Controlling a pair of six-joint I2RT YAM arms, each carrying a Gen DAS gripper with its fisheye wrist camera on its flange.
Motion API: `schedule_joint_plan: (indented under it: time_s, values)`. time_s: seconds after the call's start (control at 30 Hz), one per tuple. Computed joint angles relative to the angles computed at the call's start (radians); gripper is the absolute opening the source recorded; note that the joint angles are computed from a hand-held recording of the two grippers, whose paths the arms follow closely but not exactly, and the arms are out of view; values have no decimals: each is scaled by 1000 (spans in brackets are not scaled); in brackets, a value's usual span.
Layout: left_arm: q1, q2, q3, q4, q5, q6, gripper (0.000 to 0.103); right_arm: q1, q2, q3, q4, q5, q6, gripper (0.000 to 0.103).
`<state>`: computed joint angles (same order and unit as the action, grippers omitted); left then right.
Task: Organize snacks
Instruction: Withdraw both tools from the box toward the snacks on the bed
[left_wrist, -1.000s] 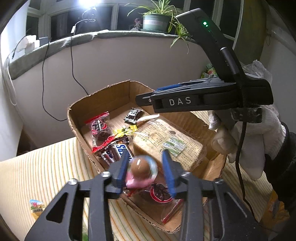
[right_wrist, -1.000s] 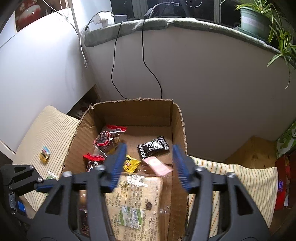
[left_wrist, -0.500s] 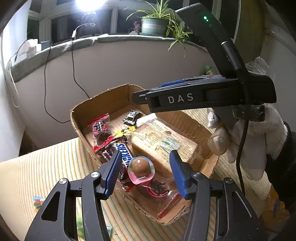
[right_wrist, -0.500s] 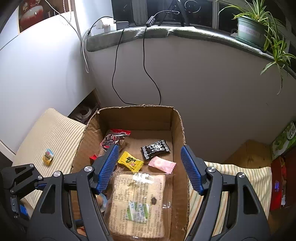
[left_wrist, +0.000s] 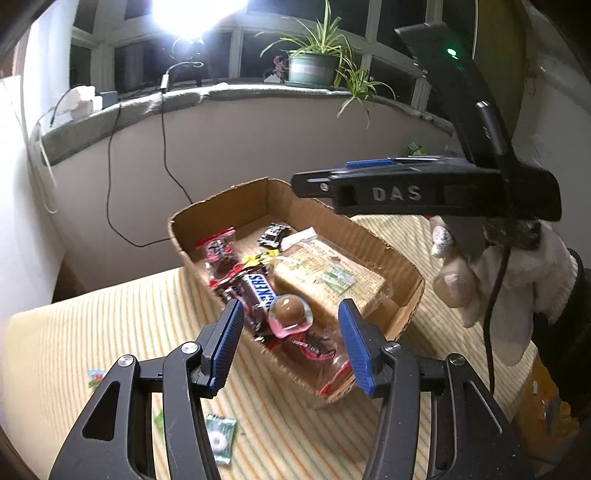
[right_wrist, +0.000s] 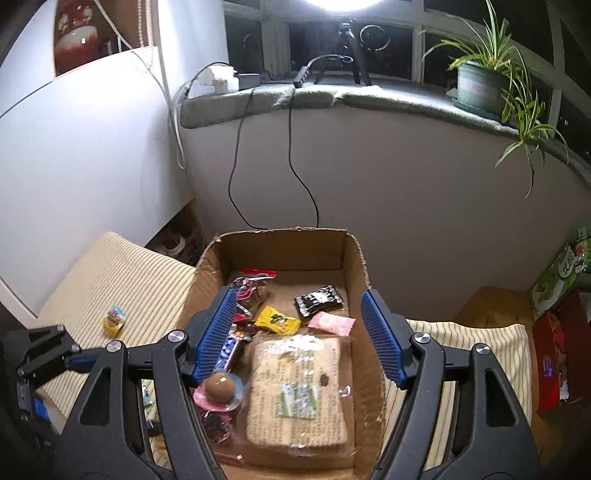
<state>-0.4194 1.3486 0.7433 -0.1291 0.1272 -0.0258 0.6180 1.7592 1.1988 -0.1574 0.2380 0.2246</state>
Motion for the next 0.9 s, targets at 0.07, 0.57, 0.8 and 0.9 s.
schedule_joint_plan:
  time_s: [0.07,0.57,0.8,0.9]
  values:
    - [20,-35,-24,-7,5,8,53,25,-14,-13,-1,22,-2,73]
    - [499,-193,-173,-70,210,138,52,220,-70,-120,50,29,100,73]
    - [643,-132,-201,-37,265,197,52,356,2,-123,88,6,136,73]
    - [665,-99,-211,-17,275,213,47,407,66,-107,90,18,154,73]
